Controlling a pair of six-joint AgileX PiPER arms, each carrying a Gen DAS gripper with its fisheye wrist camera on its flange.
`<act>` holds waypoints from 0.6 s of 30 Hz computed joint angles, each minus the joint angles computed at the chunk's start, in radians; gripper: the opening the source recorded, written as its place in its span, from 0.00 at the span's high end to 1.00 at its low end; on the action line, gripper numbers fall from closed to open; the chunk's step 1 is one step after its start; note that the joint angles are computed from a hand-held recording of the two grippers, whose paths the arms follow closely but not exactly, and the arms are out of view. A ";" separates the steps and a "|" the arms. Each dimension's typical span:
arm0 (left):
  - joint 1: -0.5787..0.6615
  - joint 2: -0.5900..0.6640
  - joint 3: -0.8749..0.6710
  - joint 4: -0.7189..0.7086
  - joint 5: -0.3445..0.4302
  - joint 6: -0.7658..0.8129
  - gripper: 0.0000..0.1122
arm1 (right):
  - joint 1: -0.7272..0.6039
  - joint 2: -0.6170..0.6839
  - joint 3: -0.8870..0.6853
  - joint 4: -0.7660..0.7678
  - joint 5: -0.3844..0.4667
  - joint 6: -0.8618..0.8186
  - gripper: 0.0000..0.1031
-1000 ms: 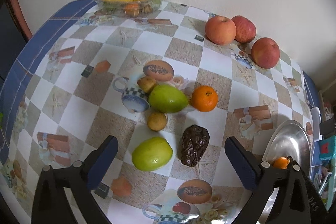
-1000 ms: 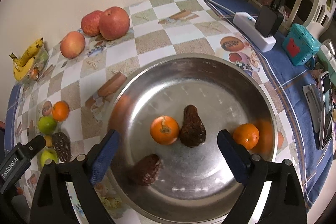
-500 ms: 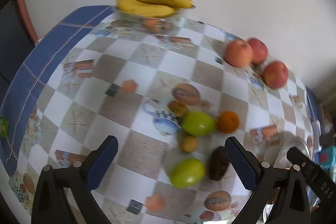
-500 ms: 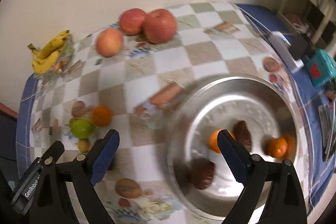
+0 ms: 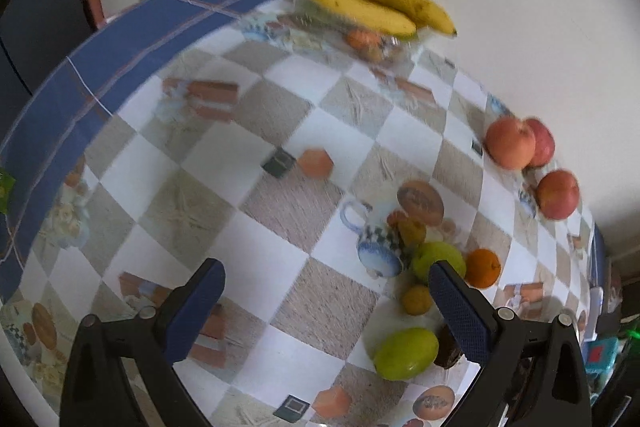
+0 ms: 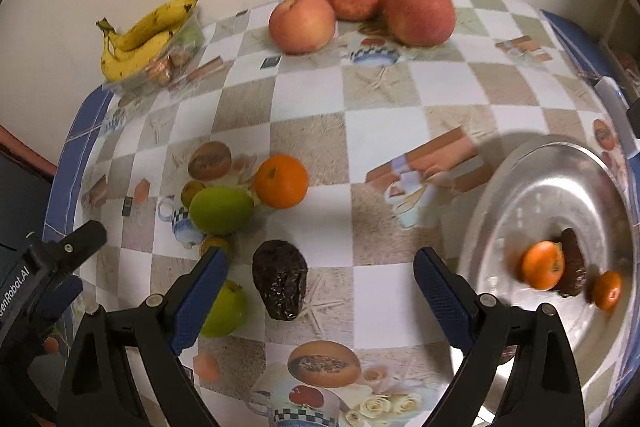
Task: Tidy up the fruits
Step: 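Lower the right tool onto another dark brown date and close it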
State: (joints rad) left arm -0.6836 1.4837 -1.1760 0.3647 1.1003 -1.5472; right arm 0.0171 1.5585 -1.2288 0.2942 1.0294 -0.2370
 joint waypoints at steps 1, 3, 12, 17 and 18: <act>0.001 0.013 0.003 -0.015 -0.014 0.005 0.08 | 0.007 0.003 0.012 -0.006 -0.011 0.001 0.08; 0.006 0.038 0.010 -0.045 -0.038 0.016 0.08 | 0.017 0.010 0.029 -0.013 -0.029 -0.003 0.08; 0.029 0.085 0.035 -0.118 -0.092 0.033 0.08 | 0.065 0.023 0.088 -0.052 -0.103 0.011 0.14; 0.037 0.078 0.060 -0.164 -0.165 0.033 0.08 | 0.071 0.013 0.094 -0.029 -0.104 -0.011 0.29; 0.038 0.076 0.063 -0.175 -0.174 0.037 0.08 | 0.071 0.011 0.095 -0.020 -0.099 -0.021 0.33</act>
